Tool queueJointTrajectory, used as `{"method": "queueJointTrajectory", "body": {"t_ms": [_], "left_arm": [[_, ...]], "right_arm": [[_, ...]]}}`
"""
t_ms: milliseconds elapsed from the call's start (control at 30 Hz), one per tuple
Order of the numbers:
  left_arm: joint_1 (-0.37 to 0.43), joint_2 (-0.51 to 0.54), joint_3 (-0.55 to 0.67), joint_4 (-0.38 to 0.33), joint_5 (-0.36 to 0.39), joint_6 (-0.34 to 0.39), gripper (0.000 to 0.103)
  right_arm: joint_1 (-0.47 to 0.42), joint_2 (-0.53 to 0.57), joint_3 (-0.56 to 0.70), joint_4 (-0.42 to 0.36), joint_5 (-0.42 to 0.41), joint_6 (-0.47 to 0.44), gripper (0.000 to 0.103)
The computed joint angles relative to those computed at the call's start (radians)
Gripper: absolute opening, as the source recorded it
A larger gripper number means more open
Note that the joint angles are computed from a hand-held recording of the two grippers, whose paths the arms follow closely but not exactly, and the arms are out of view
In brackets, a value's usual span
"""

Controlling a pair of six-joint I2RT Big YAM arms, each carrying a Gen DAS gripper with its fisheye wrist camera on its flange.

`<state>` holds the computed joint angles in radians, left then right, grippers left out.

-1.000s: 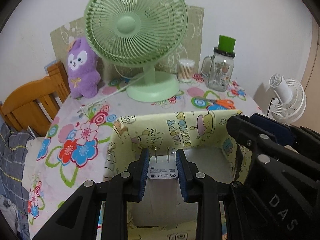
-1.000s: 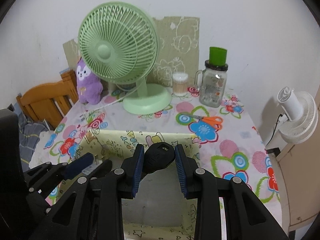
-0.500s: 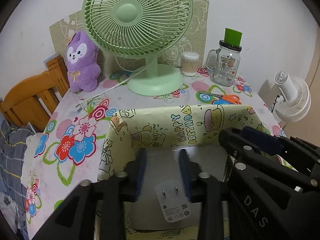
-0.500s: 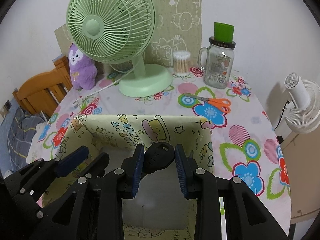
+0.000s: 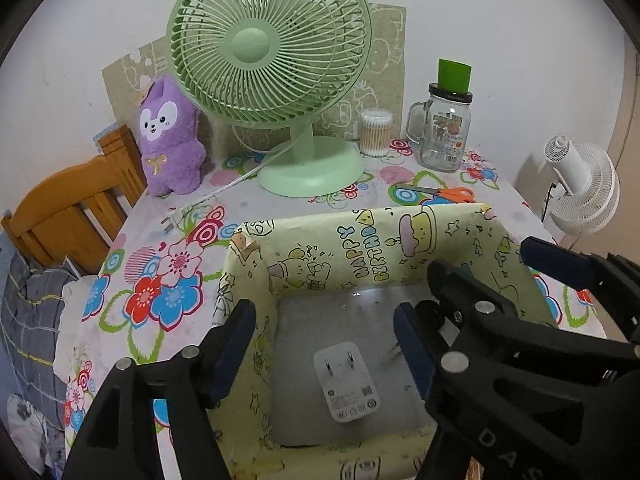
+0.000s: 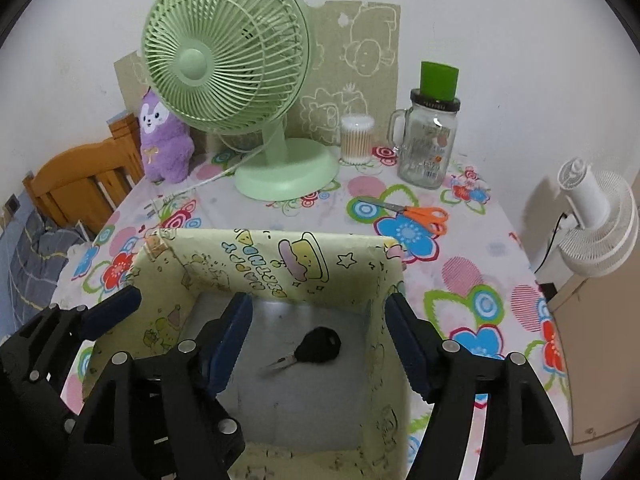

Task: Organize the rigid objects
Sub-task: 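Open the left tool to drop the plug while the right tool drops the key, then withdraw both tools from the box back toward the remaining items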

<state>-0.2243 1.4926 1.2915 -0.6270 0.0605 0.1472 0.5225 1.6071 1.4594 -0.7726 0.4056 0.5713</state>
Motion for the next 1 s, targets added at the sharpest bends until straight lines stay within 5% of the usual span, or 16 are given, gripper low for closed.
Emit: {"method": "queueJointTrajectory", "body": {"t_ms": [500, 1000], "left_arm": [[0.001, -0.133, -0.092, 0.008, 0.005, 0.010, 0.087], [-0.002, -0.247, -0.165, -0.010, 0.000, 0.019, 0.091]], "right_arm": [[0.066, -0.109, -0.075, -0.014, 0.080, 0.045, 0.093], [0.137, -0.189, -0.121, -0.069, 0.157, 0.105, 0.094]]}}
